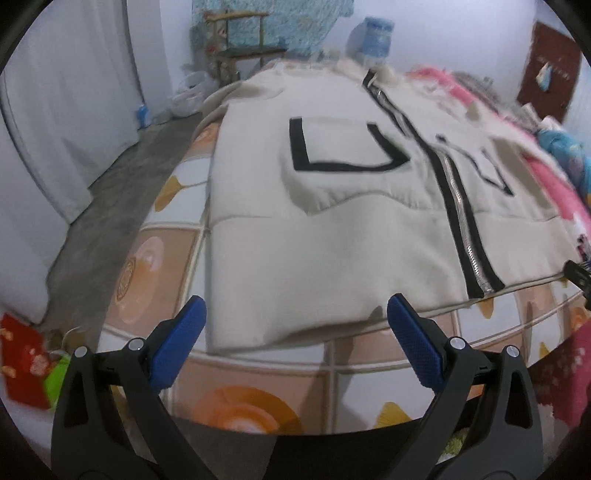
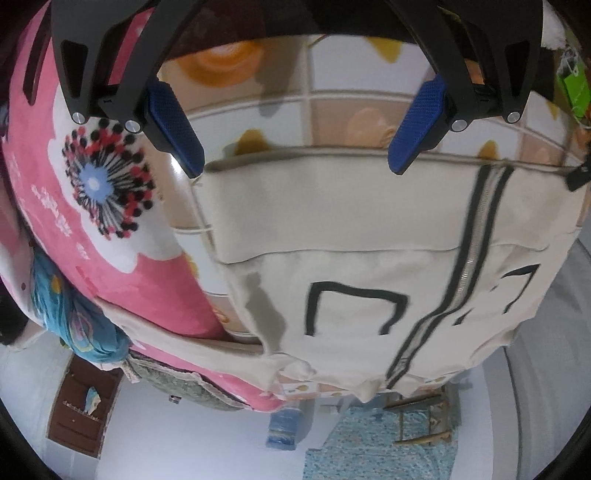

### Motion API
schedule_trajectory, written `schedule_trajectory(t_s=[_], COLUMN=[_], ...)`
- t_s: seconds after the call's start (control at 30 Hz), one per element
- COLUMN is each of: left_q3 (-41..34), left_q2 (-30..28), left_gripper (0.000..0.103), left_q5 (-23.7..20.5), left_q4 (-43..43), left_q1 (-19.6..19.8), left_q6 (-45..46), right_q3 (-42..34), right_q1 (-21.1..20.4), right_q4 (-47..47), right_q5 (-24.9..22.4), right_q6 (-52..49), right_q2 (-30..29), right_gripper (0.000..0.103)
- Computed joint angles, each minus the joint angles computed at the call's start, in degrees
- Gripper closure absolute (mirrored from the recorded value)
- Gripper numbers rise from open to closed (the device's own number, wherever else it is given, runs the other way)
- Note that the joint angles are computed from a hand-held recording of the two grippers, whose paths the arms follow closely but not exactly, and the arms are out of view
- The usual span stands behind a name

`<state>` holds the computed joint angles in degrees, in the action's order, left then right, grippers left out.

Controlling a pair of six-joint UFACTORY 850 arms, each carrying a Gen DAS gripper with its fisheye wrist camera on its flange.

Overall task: Fold large clothes
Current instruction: 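Lower both tools to the jacket hem and close both on it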

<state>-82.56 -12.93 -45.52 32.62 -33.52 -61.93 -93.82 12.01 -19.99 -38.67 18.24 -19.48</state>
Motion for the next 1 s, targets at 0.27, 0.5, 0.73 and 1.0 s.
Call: schedule_trajectory(t_s=[0.27,0.5,0.73,1.0], left_q3=[2.1,2.4,1.7,1.1], left_q2=[0.7,0.1,-0.5,-1.2], left_gripper=[0.008,0.036,0.048,0.048], left_q5=[5.3,7.6,5.9,5.0], left_q4=[-1.3,-5.0,-3.2,-1.3], left_q1=[3.2,5.4,5.4,5.1], left_q6=[1.0,3.2,4.0,3.5], right_q3=[-4.6,-5.8,-8.0,-8.6], right_q1=[-3.0,-4.5,-5.7,-4.9], right_q4=[-0.2,-1.7,0.7,0.9], right_q5=[-2.4,-4.3,-7.0,-5.9], right_q6=[-0.1,3.6,3.1,2.3], right_q2=[-3.8,-5.0,-7.0,-7.6], right_gripper=[0.006,0.01,0.02,0.037])
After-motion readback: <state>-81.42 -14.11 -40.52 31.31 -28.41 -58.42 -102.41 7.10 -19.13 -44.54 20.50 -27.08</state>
